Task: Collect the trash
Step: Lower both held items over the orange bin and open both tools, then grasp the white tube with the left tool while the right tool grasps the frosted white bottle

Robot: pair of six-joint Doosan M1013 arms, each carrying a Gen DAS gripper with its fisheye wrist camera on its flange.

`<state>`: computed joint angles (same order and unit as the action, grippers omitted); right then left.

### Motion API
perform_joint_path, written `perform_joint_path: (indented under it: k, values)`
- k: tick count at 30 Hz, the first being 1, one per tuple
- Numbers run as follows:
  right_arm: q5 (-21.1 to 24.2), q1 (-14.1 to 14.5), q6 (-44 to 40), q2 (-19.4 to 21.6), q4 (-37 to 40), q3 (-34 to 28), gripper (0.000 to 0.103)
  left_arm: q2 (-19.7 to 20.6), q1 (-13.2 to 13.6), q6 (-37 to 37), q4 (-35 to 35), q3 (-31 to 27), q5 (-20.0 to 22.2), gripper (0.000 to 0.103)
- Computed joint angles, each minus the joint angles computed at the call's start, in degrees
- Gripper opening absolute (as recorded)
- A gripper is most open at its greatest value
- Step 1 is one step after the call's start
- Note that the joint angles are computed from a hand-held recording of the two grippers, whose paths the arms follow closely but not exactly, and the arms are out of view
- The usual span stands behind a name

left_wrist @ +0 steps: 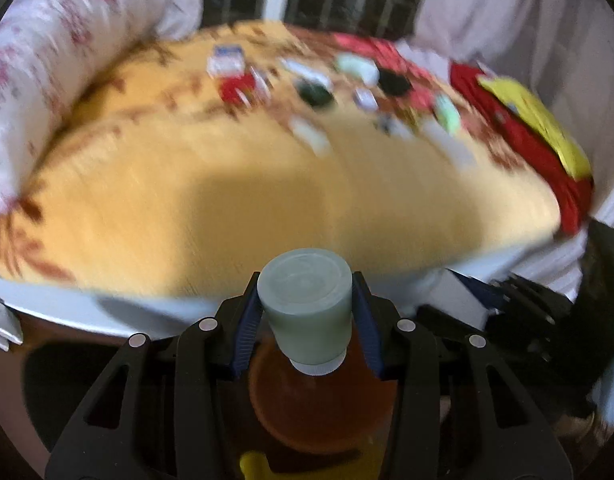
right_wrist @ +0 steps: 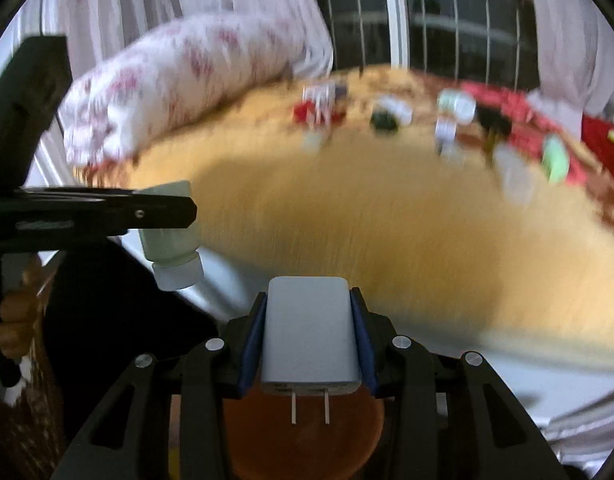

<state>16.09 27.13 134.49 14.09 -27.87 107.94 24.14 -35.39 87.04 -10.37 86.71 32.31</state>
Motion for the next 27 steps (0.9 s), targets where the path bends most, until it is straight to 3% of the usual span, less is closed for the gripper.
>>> perform_joint_path:
  k: [4,9,11,12,13,15,20,24,27]
  values:
    - [5.15,-0.3,-14.5,1.89,17.46,-0.42,0.04,1.54,-0.37,6.87,-5.38,0.71,5.84,0.043]
    - [11.01,-0.49,-21.92,4.1,25.08,-1.34,0.04,4.02,-0.61,8.76,-6.51,0.4,12.01,0.043]
    - [11.27,-0.78,-23.52,4.4,27.45,-1.23,0.052,4.97,-0.59,8.8,-6.72,-0.12,14.45,0.043]
    - [11.16,-0.82,-23.23,4.31,27.29,-1.12,0.067,5.24,-0.53,8.43,-6.65,-0.33,15.13,0.044]
    - [10.95,-0.66,-22.03,4.18,25.84,-1.02,0.073,5.39,-0.54,7.29,-5.97,-0.52,15.48,0.053]
    - [10.66,-0.04,-18.06,3.85,20.24,-0.84,0.073,5.2,-0.64,5.64,-4.52,-0.52,15.0,0.068]
    - [9.13,0.52,-4.65,1.55,4.95,0.58,0.073,3.23,-0.06,4.58,-4.56,0.83,8.9,0.07]
    - [4.45,-0.27,17.07,-2.21,-14.64,2.68,0.073,2.22,-0.15,0.43,-1.05,-0.39,1.57,0.071]
    - [4.21,-0.81,33.63,-3.46,-31.15,3.15,0.075,2.86,-0.19,-3.54,1.04,-2.85,-2.45,0.075]
